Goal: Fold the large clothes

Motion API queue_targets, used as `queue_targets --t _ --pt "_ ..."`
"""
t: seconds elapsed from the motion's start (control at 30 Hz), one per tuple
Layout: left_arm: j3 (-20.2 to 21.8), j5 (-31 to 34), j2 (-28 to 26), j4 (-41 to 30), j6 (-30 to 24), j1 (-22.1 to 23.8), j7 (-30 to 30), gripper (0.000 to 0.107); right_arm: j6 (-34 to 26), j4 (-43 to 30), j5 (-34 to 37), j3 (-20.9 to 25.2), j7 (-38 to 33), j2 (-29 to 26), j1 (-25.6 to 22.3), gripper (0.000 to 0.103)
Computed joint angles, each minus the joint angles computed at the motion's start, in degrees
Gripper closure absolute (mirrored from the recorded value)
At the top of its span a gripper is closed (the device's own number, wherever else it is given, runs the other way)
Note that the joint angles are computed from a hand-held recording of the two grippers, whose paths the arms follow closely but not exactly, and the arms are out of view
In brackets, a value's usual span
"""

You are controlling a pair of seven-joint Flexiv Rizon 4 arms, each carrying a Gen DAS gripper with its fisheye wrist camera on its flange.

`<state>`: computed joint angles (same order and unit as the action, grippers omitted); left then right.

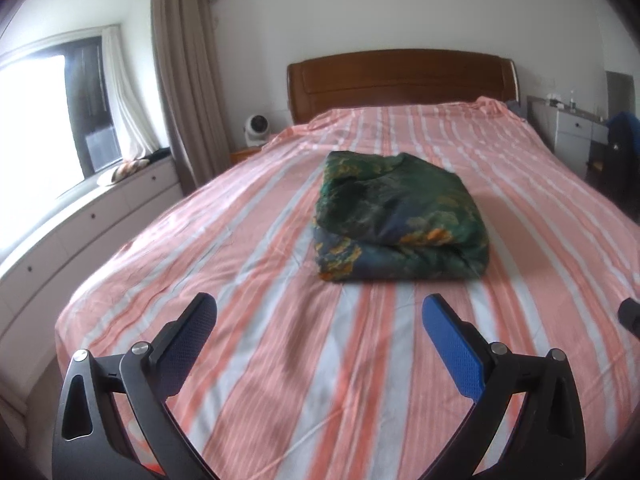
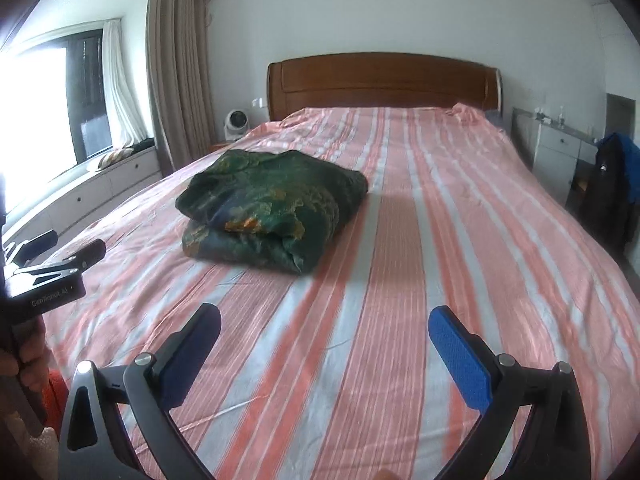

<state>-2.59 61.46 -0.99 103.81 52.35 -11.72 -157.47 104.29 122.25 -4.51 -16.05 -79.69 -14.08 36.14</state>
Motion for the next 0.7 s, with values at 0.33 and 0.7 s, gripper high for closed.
queue_targets --t 0.33,0.7 --pt "-0.99 -0.39 1.60 1.62 0.24 -0.34 0.51 0.004 3.19 4.07 6.81 -3.01 -4.51 3.78 5.76 0.001" --pt "-1.17 -4.66 1.95 3.79 1.60 -0.13 3.94 0.004 -1.66 5.69 2.07 -4.30 0.26 5.79 7.10 0.001"
